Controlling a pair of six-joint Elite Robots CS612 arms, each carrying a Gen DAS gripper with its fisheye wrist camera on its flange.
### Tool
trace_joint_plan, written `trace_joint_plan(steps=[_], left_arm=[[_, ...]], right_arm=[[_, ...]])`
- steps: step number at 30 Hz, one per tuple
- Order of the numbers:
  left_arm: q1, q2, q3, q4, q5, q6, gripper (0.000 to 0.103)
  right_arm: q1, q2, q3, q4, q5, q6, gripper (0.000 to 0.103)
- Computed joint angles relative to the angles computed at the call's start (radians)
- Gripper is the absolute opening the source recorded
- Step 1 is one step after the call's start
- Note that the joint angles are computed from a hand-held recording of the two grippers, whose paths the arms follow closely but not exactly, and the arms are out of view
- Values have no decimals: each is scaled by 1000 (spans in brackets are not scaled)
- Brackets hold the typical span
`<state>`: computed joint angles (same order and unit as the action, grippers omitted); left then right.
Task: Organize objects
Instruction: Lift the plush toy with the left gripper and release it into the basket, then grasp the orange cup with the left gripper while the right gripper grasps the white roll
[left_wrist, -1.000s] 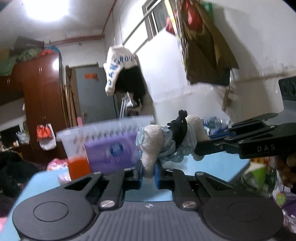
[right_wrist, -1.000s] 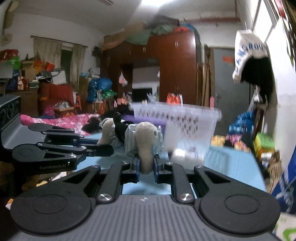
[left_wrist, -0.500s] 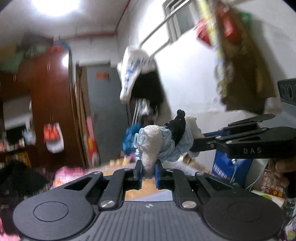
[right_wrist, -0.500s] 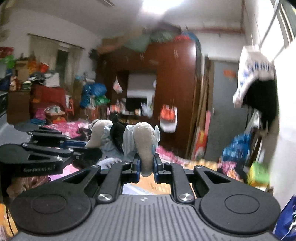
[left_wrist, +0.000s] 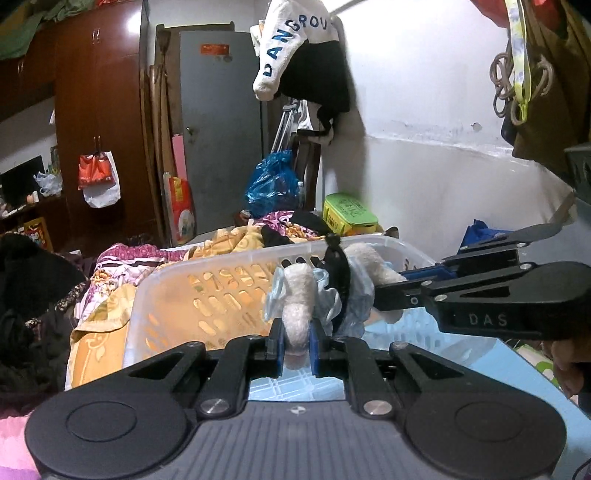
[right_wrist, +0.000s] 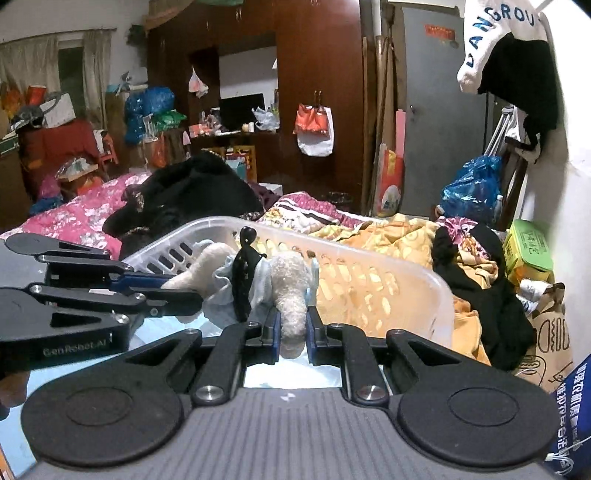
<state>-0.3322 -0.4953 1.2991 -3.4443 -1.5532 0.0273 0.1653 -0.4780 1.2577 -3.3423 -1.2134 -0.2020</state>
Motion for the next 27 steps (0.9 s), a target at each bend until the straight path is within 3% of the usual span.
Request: trace_joint_plan(steps=[2,3,4,5,7,8,9,15,19,23,27], left_arm=[[-1,7,-6,-20,15,6,19],[-5,12,-6,-51,39,22,22],[-11,18,-5,-90,70,44,41],[-18,21,3,-133,104,65,64],[-29,24,26,-239,155,99,76],[-30,19,48,-288,149,103,76],[-29,11,72,-322,133,101,76],[-26,-43,278,-536,56,74,82],[-32,-34,369,-650,82,45,82],[-22,-11,387,-683,68,-24,82],[-26,0,375,-636,106,-6,82]], right_arm=[[-5,-7,21,-8,8,-15,17],[-5,-13,28,6,6,-21,26],[-3,-17,30,12,-5,-22,44],[1,-21,42,-25,-31,-13,54],[5,-29,89,-157,-90,-6,81],[2,-34,116,-217,-86,-7,88],[-6,-39,146,-281,-58,-1,101],[-64,-58,317,-520,132,86,103],[-78,-24,369,-622,127,117,103],[-83,-6,373,-585,97,190,103],[-76,-7,351,-471,89,198,103]])
